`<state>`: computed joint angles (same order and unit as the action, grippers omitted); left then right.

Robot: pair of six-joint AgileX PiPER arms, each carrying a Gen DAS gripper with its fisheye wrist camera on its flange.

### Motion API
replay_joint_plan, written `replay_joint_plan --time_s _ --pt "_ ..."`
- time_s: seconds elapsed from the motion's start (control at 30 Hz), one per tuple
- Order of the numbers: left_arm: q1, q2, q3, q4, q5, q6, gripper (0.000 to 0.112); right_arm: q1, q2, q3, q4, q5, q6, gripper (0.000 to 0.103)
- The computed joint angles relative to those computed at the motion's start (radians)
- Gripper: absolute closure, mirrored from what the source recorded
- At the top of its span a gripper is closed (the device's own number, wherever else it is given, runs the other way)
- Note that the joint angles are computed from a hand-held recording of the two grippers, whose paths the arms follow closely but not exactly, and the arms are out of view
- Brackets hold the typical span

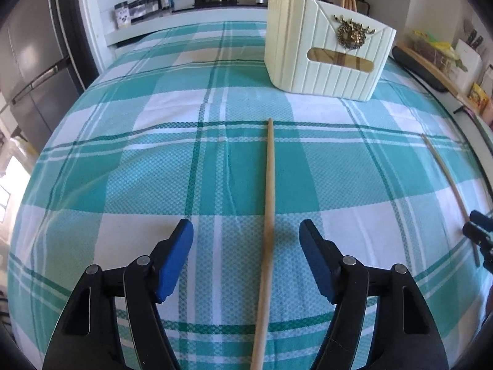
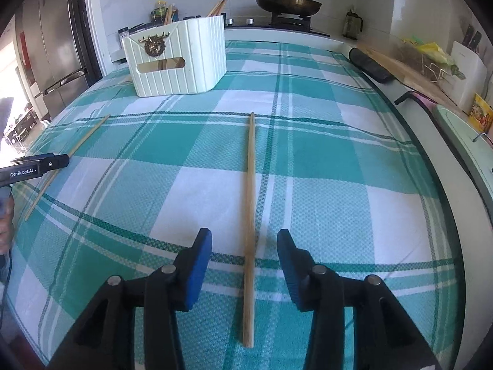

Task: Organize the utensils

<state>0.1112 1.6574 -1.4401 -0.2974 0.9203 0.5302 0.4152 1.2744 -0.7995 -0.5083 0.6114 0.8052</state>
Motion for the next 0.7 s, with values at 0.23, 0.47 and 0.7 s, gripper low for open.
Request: replay_joint_plan --time_s 0.23,0.47,0.7 --pt "-0.006 0.108 -0.118 0.035 0.024 0.005 0.011 -0.104 0.124 -0.104 0.115 -0.059 -0.232 0.056" --pt "0.034 0.141 -0.133 -0.064 0.014 0.136 0.01 -0.158 0.148 -0.094 0.109 -0.157 -0.258 0.056" --pt "0.035 0.139 -0.127 -0.07 0.005 0.141 0.01 -0.16 0.149 -0.097 0.107 -0.155 -0.258 0.056"
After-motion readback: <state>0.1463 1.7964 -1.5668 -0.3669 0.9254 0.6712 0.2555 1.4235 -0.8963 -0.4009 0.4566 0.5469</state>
